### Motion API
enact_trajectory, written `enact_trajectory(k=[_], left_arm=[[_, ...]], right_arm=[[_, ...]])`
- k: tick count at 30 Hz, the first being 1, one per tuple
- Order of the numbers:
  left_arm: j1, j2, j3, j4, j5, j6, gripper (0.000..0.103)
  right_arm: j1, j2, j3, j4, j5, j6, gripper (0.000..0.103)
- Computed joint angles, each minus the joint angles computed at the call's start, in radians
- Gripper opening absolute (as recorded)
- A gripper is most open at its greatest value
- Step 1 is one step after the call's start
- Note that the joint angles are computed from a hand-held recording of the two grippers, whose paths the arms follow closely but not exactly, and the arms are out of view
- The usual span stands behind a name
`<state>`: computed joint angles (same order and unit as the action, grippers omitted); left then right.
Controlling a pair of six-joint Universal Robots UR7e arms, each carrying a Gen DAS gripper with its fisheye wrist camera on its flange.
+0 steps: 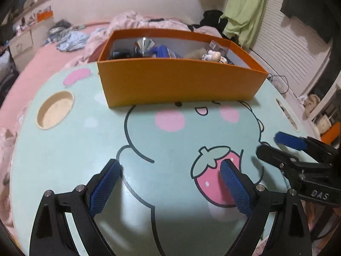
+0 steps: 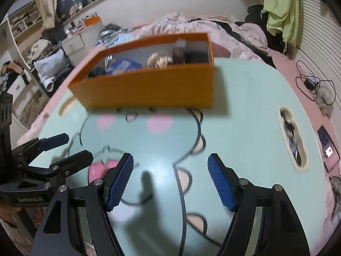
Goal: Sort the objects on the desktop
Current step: 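Drop the cone and figurine into the orange box and withdraw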
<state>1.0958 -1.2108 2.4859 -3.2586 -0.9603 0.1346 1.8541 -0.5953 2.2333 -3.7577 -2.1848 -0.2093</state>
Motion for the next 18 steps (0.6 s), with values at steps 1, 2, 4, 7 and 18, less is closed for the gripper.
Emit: enact_trajectory(k=[1, 2, 4, 7, 18], left_arm=[[-0.009, 0.011, 0.006, -0.015, 0.019, 0.009, 0.095], [-0.018, 0.022, 0.011, -0.026, 0.038, 0.021, 0.095], [-0.032, 0.051, 0.014, -0.051, 0.071, 0.048, 0.100], [-0.028, 0.062, 0.014, -0.073, 0.070, 0.083, 0.102], [-0.012, 0.074, 0.025, -0.149, 0.050, 0.131, 0.103]], right_arm=[[0.002, 0.004, 0.004, -0.005, -0.008, 0.003, 0.073], [0.003, 0.008, 0.007, -0.006, -0.022, 0.007, 0.073], [0.010, 0.022, 0.010, -0.034, -0.051, -0.001, 0.074], [0.019, 0.047, -0.006, -0.051, -0.112, -0.027, 0.086], [0.027, 0.076, -0.028, -0.068, -0.190, -0.046, 0.103]])
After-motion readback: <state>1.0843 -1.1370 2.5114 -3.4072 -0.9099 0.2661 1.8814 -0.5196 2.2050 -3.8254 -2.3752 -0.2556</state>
